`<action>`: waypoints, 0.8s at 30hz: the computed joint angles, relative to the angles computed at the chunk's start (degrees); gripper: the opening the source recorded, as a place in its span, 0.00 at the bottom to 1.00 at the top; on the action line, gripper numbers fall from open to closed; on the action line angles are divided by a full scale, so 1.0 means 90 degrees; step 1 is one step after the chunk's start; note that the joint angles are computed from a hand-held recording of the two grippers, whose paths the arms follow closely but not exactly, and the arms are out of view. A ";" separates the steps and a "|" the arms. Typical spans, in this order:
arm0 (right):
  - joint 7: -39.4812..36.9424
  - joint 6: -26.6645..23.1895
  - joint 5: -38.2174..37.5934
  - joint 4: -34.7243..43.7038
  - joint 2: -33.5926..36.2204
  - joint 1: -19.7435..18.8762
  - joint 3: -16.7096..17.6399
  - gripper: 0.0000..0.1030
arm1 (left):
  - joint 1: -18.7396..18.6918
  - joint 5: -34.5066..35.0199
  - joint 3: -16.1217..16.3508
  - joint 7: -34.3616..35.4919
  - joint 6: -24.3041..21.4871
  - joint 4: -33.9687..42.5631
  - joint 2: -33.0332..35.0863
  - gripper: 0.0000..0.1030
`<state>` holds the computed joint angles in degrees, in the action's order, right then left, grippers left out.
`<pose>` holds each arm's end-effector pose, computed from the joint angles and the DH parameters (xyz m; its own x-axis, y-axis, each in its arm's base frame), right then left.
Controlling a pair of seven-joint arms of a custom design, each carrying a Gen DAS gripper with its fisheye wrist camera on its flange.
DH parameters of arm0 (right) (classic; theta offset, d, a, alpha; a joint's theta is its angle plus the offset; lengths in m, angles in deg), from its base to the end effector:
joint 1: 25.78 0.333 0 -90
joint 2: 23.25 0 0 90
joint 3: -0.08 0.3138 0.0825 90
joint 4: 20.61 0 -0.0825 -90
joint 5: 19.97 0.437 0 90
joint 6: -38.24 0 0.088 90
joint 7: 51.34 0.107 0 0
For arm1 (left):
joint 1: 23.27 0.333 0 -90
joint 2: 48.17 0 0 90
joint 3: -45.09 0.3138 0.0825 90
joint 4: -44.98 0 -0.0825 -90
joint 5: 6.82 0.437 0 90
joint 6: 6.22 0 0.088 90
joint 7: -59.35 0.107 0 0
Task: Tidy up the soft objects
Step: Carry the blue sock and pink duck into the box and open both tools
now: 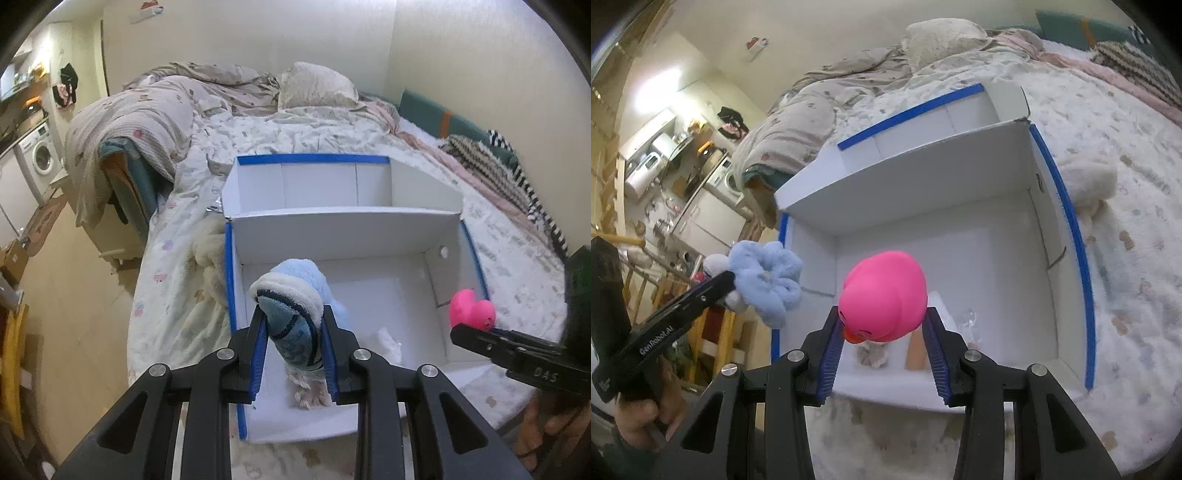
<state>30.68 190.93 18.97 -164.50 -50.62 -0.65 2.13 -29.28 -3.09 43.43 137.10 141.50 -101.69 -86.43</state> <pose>0.4423 0.2072 0.4882 0.2291 -0.8437 -0.4855 -0.8677 0.0490 -0.4947 0.4428 -0.0618 0.5435 0.0170 -0.9983 0.0560 -0.7725 -0.0487 -0.6331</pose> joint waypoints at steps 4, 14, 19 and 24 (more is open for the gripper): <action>-0.0277 0.0209 0.0348 0.0113 0.0371 0.0122 -0.0140 0.44 | 0.0096 0.0172 -0.0176 -0.0136 0.0161 0.0058 0.0472 0.23; -0.0300 0.0100 0.0175 0.0422 0.1042 0.0008 0.0123 0.44 | 0.0060 0.0269 -0.0271 -0.0251 0.0365 -0.0033 0.1151 0.24; -0.0304 -0.0081 0.0040 0.0556 0.1314 -0.0030 0.0198 0.44 | 0.0062 0.0248 -0.0259 -0.0246 0.0346 -0.0004 0.1353 0.26; -0.0250 -0.0292 -0.0111 0.0700 0.1528 -0.0099 0.0271 0.44 | 0.0152 0.0368 -0.0339 -0.0288 0.0287 0.0035 0.1485 0.28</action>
